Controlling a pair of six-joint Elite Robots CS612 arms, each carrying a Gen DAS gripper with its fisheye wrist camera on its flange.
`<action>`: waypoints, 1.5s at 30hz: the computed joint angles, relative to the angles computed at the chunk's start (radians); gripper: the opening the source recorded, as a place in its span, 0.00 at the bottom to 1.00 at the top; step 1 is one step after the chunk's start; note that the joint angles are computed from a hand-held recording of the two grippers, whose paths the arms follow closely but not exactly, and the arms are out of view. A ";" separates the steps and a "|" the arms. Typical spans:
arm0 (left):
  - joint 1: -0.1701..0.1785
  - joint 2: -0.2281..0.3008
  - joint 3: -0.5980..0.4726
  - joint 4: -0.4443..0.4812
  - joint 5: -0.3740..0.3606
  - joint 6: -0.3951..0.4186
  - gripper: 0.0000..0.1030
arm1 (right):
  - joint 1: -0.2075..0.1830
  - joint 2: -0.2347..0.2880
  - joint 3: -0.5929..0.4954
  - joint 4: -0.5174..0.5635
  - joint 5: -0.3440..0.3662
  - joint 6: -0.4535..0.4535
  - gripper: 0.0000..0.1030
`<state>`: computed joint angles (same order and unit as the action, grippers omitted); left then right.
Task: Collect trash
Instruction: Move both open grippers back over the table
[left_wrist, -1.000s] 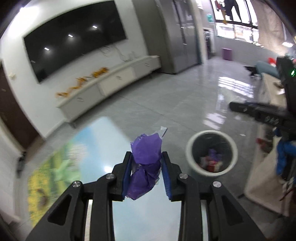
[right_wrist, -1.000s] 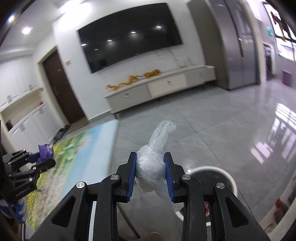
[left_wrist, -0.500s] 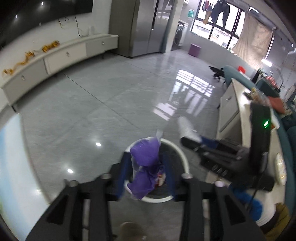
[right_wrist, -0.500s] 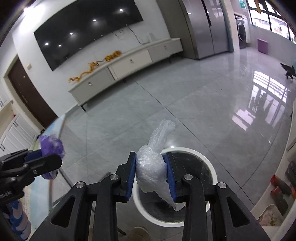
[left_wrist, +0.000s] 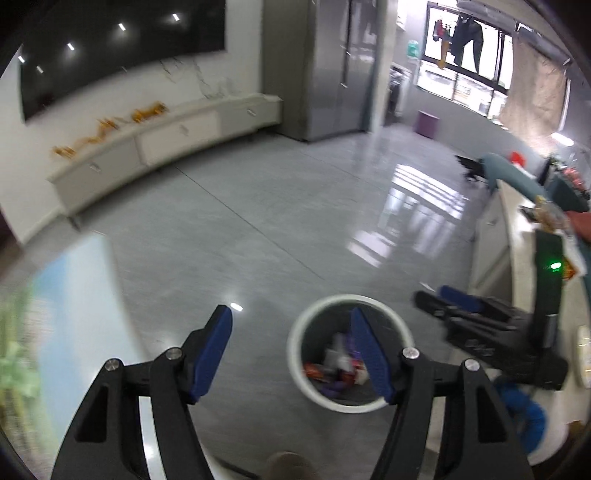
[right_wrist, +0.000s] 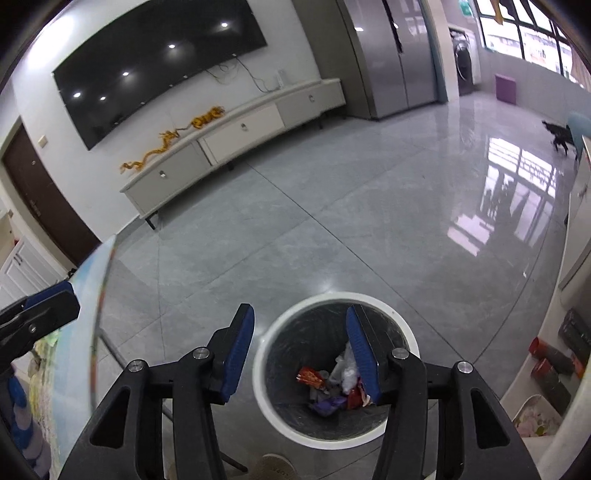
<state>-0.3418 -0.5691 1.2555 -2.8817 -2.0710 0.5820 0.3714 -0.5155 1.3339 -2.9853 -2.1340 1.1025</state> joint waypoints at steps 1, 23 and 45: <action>0.004 -0.004 0.010 -0.037 0.014 -0.012 0.64 | 0.006 -0.001 -0.007 -0.005 -0.012 -0.014 0.50; 0.215 -0.053 0.099 -0.483 0.104 -0.281 0.75 | 0.145 0.105 -0.409 0.028 -0.087 -0.460 0.65; 0.371 0.038 -0.043 -0.442 -0.011 -0.471 0.77 | 0.205 0.332 -0.964 0.399 -0.092 -0.590 0.71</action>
<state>0.0292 -0.5311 1.2123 -3.3242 -2.0821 0.1114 0.5763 -0.1833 0.3703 -2.5866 -2.2256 0.5127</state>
